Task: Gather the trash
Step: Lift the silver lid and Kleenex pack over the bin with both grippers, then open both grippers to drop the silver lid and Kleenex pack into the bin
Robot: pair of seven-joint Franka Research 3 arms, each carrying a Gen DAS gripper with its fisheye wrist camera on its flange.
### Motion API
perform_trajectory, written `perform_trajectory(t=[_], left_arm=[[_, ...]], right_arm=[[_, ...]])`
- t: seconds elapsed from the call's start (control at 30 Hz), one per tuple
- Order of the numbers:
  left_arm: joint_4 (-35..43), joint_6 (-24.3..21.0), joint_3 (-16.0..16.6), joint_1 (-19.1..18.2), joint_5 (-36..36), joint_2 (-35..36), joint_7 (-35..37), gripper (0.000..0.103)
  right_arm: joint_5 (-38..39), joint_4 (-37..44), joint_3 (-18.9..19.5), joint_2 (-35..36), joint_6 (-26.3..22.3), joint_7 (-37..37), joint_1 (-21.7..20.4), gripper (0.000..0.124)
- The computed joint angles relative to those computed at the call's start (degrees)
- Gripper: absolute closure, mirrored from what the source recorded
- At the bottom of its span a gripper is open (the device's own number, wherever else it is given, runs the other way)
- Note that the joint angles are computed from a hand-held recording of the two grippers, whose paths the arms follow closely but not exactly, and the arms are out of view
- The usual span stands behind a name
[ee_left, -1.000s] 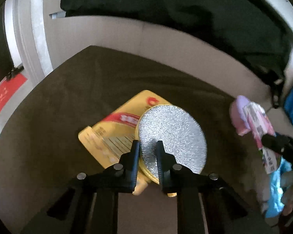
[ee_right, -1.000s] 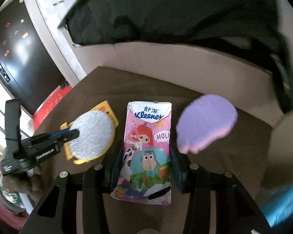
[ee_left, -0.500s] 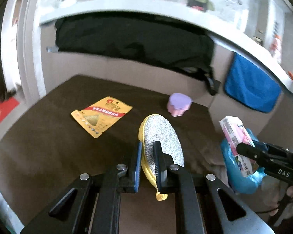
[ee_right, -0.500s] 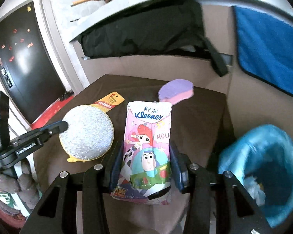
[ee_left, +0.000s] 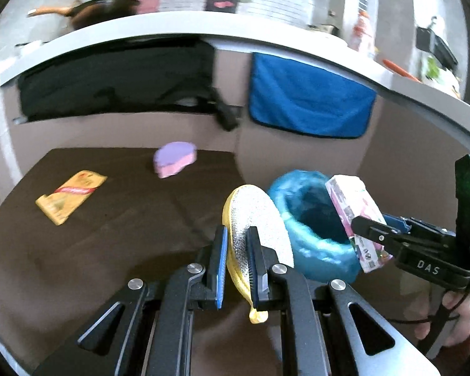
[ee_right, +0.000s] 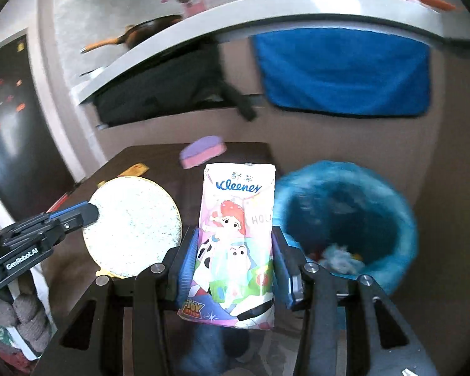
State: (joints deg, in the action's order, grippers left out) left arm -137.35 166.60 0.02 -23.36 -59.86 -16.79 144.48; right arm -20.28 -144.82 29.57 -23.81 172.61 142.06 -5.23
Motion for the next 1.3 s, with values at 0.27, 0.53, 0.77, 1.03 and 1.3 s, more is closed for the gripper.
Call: perform_trajectory(t=[0.27,0.53,0.77,1.03,1.3], left_arm=[[7.62,1.40,-4.92,-0.84,0.75,7.40,-3.59,0.090],[11.91,2.21,-9.88,2.03,4.41,12.82,-8.00,0.090],[13.35,1.26,-12.12,4.44,7.69,15.20,-11.33,0.090],[15.36,1.21,-13.92,5.91,6.87,16.76,-10.64,0.090],[17.73,0.76,-15.20,6.92,6.06,18.26,-10.37,0.090]], right_arm=[[3.13,-5.10,-5.64,-4.20,-0.18,-4.12,-1.28,0.083],[4.57,-5.55,-5.26,-3.62,1.18,-6.90,-5.43,0.083],[5.24,-4.68,-3.38,-1.89,2.51,-7.91,-7.89,0.083],[3.88,-3.51,-1.28,-1.28,1.97,-7.20,-10.27,0.083],[2.20,-3.18,-0.62,-1.99,1.68,-5.56,-11.95,0.083]])
